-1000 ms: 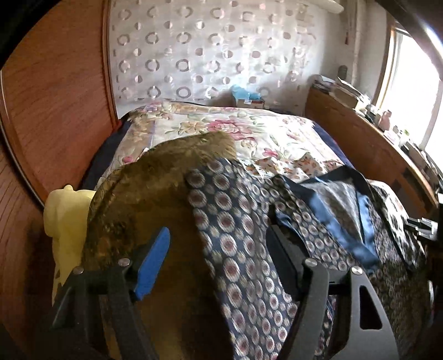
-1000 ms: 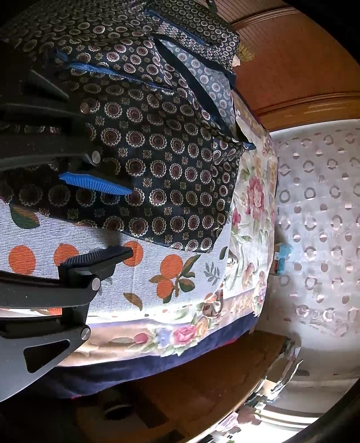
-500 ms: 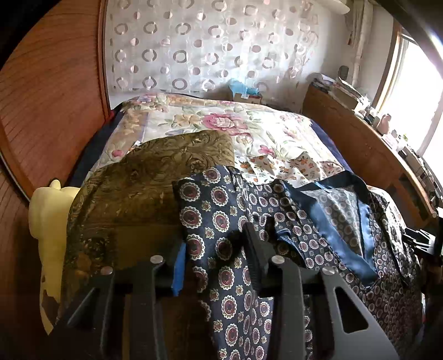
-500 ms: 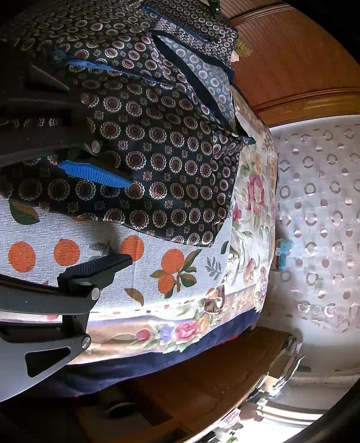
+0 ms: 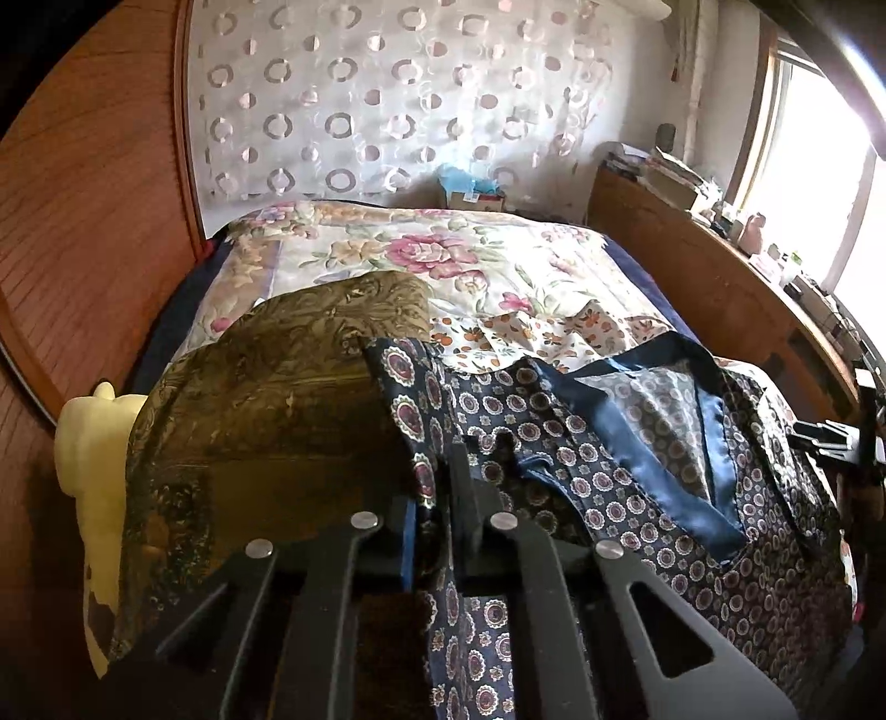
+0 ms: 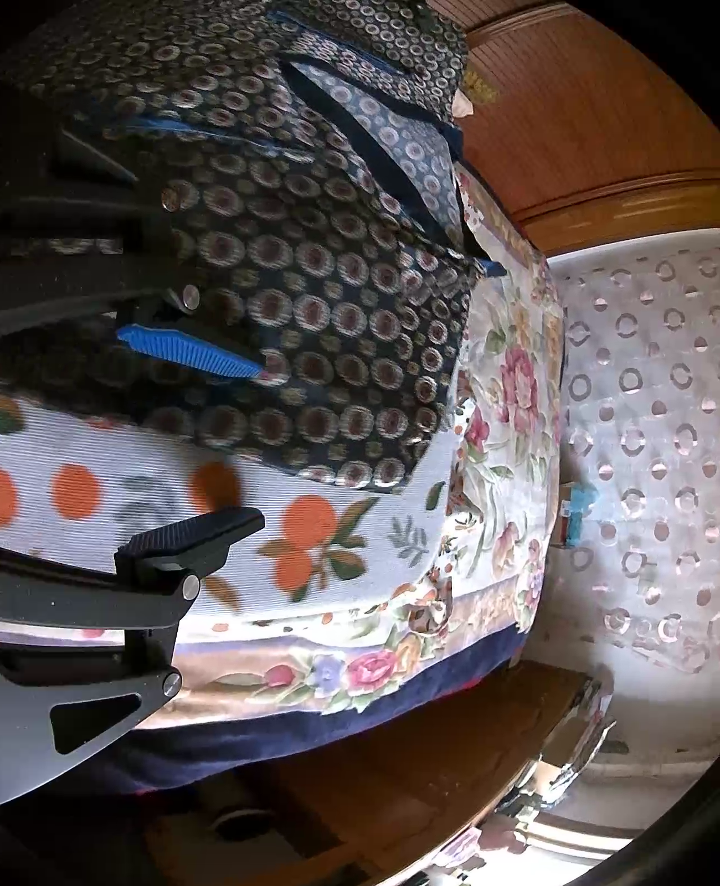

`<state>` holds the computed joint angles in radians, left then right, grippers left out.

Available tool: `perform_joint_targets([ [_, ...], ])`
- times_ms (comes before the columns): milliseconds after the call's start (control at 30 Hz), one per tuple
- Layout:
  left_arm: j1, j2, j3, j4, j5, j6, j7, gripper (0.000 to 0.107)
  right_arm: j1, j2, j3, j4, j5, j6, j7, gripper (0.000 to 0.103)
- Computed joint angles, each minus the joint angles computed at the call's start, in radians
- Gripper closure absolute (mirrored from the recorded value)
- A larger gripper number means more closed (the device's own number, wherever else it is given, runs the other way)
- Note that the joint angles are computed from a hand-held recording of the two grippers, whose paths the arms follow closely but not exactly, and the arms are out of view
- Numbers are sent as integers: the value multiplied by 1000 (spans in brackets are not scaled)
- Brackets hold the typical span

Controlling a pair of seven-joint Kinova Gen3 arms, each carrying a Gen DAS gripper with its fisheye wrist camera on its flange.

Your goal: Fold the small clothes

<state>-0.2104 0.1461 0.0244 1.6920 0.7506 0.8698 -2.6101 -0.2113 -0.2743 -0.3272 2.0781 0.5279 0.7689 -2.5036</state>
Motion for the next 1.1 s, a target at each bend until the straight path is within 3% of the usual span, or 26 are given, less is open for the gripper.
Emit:
perform_joint_targets([
  [167, 1, -5, -3, 4, -2, -6, 3, 97, -7, 55, 62, -50, -25, -24, 95, 57],
  [333, 5, -9, -3, 3, -12, -9, 9, 97, -5, 76, 76, -61, -22, -42, 110, 62],
  [433, 8, -12, -3, 6, -16, -17, 6, 97, -11, 75, 86, -53, -37, -65, 136, 75],
  [500, 20, -21, -2, 18, -38, -45, 15, 97, -19, 72, 93, -53, -64, -76, 168, 94],
  [567, 17, -28, -1, 26, -27, -38, -8, 97, -13, 74, 65, -56, -41, -56, 145, 97],
  [900, 17, -103, -38, 97, 52, -10, -127, 103, 10, -35, -50, 9, 66, -91, -32, 101],
  [1100, 3, -161, -94, 148, 110, 78, -224, 106, 36, -175, -123, 63, 18, -140, -35, 101],
])
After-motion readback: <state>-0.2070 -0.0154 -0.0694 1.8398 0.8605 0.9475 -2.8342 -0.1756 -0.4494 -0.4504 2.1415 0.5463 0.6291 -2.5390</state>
